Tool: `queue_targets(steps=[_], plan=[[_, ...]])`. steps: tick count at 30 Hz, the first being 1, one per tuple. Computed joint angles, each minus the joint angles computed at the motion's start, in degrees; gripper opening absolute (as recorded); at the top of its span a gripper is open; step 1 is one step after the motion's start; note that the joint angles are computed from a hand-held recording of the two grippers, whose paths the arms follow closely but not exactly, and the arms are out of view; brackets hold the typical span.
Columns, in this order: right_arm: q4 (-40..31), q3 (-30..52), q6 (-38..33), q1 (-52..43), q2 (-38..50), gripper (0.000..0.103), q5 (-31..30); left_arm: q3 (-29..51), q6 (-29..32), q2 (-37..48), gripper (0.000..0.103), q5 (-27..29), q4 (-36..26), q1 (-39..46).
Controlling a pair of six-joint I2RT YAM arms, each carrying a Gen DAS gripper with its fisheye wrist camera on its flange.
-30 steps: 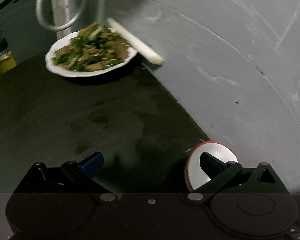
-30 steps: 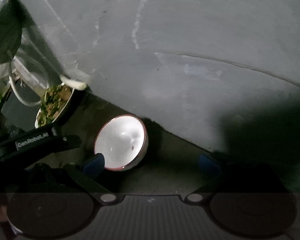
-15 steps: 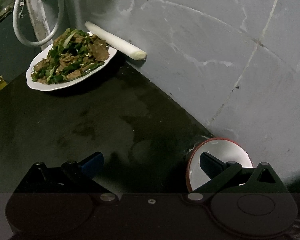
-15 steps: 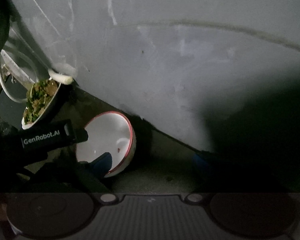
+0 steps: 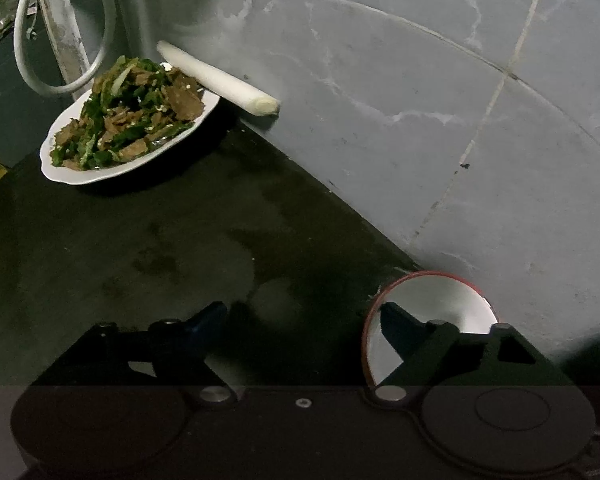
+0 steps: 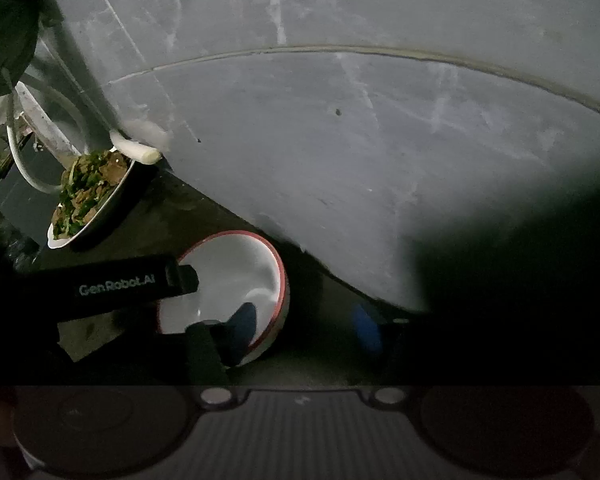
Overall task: Organize plates and bowls
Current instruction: 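Close the left gripper on the white bowl rim and lift it, then carry the second white bowl with the left gripper toward the steel bowl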
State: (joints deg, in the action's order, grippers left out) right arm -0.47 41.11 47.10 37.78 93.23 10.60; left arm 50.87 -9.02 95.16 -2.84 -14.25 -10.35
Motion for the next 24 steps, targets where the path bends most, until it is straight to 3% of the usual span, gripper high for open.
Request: queue_targets(steps=[3,7,11,18,24], plan=[[0.64,-0.01,-0.44,-0.24,0.13,0.048,-0.81,0.13,0.22,-0.05,0.074,0.5,-0.34,-0.27],[1.75,0.07,-1.2,-0.39,0.39,0.039,-1.99,0.25,0.15,-0.22,0.051,3.41,-0.83,-0.07],[3.26,-0.9,-1.35,-0.6,-0.19,0.03,-3.09,0.09,-0.85,-0.4,0.041,5.32,-0.94,0.01],[5.55,-1.97,-1.95,-1.17,-0.32,0.022,-4.46,-1.57,-4.66,-0.87,0.012,12.52,-0.14,2.53],[5.61,-2.41,-3.02,-0.96,-0.86,0.018,-4.59,-5.03,-6.24,-2.63,0.007,16.61,1.11,4.95]])
